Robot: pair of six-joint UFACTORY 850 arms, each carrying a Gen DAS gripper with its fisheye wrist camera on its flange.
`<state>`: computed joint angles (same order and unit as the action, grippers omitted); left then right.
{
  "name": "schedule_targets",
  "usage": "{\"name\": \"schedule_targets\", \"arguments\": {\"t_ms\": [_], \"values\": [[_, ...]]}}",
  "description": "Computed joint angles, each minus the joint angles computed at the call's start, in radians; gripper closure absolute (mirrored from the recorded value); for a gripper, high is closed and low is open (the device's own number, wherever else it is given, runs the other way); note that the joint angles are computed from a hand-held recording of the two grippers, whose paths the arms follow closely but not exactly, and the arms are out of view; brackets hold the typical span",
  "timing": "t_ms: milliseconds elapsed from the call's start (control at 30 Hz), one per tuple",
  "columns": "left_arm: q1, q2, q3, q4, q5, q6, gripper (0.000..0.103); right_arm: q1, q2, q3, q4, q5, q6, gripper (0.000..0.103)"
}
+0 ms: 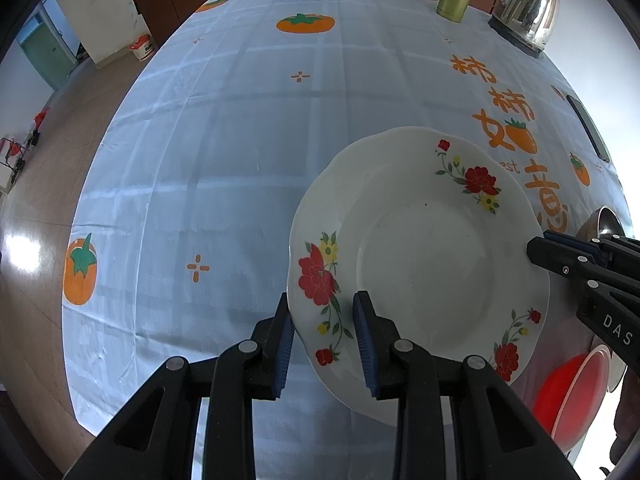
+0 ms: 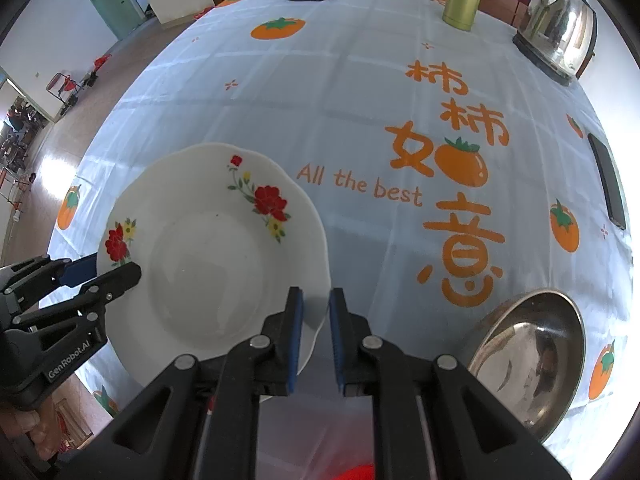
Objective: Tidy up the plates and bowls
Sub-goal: 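Lower the red-flower plate onto the floral bowl stack with both grippers, then open both grippers and move them to the pink plastic basin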
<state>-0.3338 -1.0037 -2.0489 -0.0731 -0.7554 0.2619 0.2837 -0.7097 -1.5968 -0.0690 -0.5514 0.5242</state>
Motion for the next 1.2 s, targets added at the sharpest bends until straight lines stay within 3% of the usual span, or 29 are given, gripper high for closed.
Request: {"name": "schedule_targets", "arguments": {"t_ms": [1033, 1133, 1200], "values": [[0.003, -0.009, 0.013, -0.010, 0.018, 0.009, 0.067, 0.002, -0.013, 0.000, 0.005, 0.013, -0.013, 0.090], [0.002, -0.020, -0.002, -0.012, -0.006, -0.002, 0.064, 0.002, -0.008, 0.005, 0.002, 0.019, -0.007, 0.089], [-0.001, -0.022, -0.004, 0.014, -0.013, -0.027, 0.046, 0.000, -0.002, 0.015, 0.017, 0.033, -0.011, 0.084]]}}
